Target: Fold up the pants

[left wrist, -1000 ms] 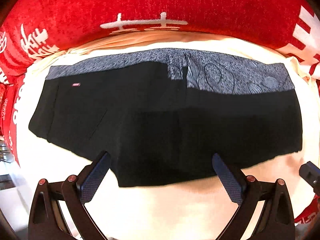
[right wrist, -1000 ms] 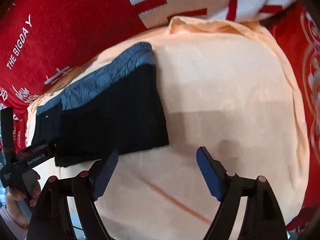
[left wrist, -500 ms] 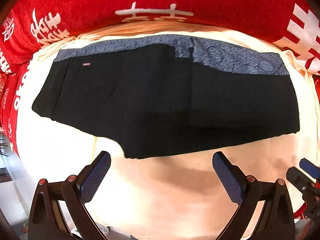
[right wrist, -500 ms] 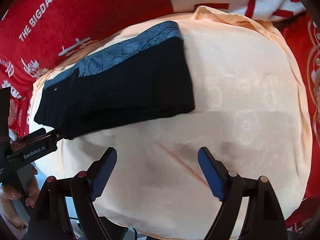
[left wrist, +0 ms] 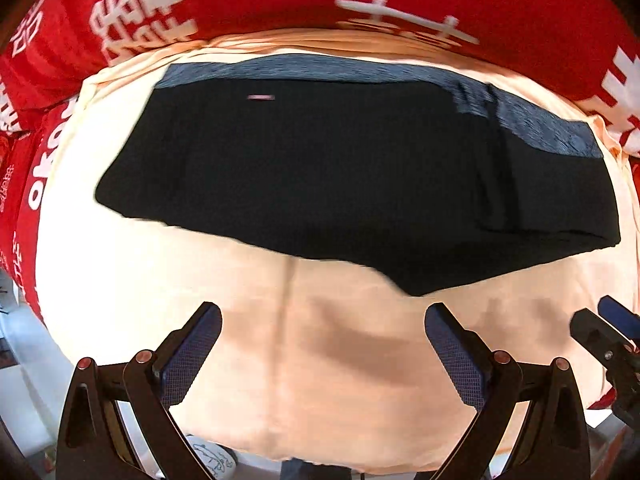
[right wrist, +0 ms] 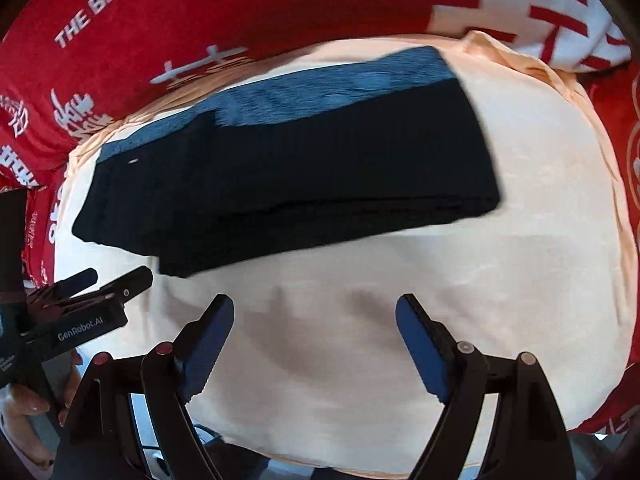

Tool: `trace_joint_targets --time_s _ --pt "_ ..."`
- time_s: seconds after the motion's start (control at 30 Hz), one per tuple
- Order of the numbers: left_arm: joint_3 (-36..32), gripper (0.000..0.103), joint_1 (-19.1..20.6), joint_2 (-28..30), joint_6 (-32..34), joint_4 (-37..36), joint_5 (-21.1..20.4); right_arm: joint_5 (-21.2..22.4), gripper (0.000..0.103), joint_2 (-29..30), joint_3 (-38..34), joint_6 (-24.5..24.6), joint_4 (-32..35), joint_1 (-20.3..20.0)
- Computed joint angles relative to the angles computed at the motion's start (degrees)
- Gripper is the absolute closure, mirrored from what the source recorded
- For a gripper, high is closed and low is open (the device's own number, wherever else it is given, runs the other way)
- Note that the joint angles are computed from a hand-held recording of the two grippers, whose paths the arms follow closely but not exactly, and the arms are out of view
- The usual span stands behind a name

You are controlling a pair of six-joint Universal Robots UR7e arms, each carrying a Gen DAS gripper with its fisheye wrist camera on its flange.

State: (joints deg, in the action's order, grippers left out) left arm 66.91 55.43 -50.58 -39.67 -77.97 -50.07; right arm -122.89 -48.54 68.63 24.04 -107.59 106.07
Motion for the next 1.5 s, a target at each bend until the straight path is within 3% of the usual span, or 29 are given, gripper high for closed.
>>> trace_joint_targets --time_s 0.5,0.83,1.03,1.2,1.37,1.5 --pt "1.10 0.001 5.44 -5.17 -3.93 1.98 3.75 1.34 0.017 13.94 -14.71 0.28 6.07 5.08" --pt "0.83 0.001 8.44 -6.20 -4.80 -3.01 2.21 1.49 0.017 18.48 -21.06 -1.61 11.11 5.38" --pt "0.47 0.001 10.60 -7.31 -4.49 -4.99 3.18 2.14 0.017 18.91 -21.27 -0.67 11.11 5.02" --pt "4.66 0.001 12.39 -9.95 2.45 -20.09 -2.42 2.67 0.017 19.44 -21.43 -0.49 11.79 4.85" --pt "9.43 0.001 16.32 -11.86 7.05 -36.21 -16.62 3.09 0.017 20.19 -22.09 -0.11 12.28 4.79" --pt "10.48 0.001 17.86 -11.46 6.31 -42.07 -21.17 3.60 0.017 20.37 -21.58 0.08 11.45 4.51"
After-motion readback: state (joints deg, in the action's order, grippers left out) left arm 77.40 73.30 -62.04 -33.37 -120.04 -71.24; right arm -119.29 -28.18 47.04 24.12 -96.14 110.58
